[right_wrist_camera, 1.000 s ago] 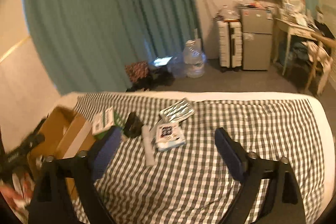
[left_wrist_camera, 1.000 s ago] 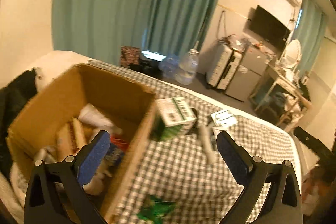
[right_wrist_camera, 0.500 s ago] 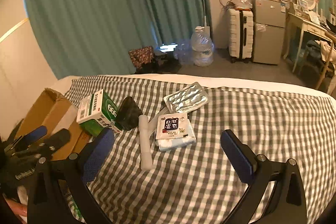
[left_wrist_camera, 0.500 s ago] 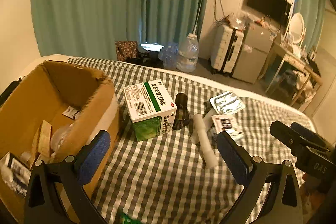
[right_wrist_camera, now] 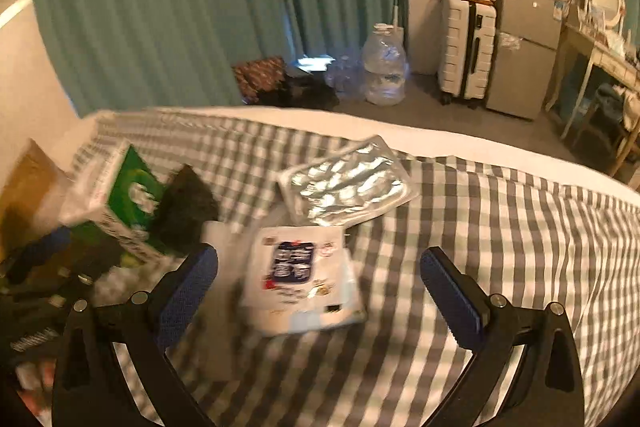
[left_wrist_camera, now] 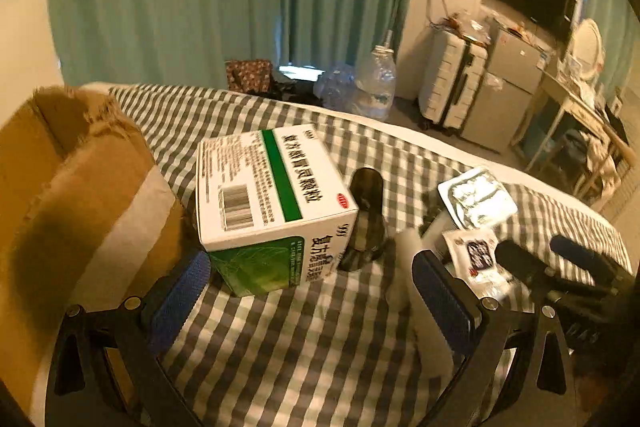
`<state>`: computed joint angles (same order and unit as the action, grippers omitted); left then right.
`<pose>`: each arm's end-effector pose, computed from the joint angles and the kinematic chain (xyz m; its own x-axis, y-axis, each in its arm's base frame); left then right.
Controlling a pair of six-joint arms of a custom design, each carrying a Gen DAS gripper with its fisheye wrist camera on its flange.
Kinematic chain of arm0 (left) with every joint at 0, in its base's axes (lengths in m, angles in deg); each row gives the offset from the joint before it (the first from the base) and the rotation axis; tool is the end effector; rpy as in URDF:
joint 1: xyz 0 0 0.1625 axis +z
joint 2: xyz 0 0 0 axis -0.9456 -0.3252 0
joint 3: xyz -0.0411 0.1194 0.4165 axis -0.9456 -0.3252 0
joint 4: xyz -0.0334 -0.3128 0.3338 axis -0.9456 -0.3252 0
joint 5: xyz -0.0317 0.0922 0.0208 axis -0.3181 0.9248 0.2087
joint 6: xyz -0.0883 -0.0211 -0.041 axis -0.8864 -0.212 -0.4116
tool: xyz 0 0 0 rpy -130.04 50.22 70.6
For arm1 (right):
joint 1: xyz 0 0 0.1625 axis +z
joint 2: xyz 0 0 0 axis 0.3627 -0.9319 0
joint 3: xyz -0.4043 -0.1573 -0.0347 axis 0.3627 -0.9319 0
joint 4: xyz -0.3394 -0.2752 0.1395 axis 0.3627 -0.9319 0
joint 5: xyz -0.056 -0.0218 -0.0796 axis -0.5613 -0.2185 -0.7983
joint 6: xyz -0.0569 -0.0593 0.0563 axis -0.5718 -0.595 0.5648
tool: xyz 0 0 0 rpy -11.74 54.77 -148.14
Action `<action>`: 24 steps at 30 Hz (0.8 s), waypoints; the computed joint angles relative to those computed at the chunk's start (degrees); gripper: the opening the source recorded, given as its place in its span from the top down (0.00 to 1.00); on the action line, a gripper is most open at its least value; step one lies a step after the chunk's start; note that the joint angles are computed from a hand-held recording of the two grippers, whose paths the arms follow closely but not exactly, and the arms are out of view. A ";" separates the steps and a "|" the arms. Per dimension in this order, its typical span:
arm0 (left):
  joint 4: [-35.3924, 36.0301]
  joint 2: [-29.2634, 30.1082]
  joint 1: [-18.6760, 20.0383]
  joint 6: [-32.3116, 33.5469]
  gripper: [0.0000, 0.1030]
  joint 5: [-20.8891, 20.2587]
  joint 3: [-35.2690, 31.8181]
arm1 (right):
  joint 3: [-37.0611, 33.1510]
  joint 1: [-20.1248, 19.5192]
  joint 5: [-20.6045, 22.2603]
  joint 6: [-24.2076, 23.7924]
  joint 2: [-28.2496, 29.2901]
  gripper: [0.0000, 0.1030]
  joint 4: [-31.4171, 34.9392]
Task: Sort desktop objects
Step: 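Grasp the white printed snack packet with the right tool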
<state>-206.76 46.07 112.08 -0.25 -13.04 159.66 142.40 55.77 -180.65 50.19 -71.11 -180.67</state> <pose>-0.3210 -0.5607 -0.1010 -0.7529 0.1125 -0.6485 0.5123 0.7188 -0.4700 -0.0331 -0.5788 0.2440 -0.7727 0.1217 0.6230 -0.3595 0.7250 -0.5875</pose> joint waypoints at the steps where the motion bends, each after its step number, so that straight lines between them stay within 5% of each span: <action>1: -0.37 0.18 0.40 -0.25 0.00 -0.04 -0.19 | -0.27 -0.07 -0.54 -0.71 0.74 0.01 -0.28; 15: 2.74 3.57 1.35 -2.19 0.00 5.46 -4.88 | -0.85 -2.73 2.19 0.98 1.44 0.01 4.06; 22: 4.92 3.72 0.42 -2.75 0.00 7.53 -5.03 | -1.21 -1.92 0.99 -2.26 3.12 0.02 2.92; 24: 4.12 3.82 -0.15 -2.34 0.00 8.79 -4.62 | -1.72 -1.53 -0.18 -3.47 4.04 0.19 2.63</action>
<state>-202.64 49.89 111.93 -2.59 -4.25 155.04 140.67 54.23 -180.83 46.72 -67.07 -178.04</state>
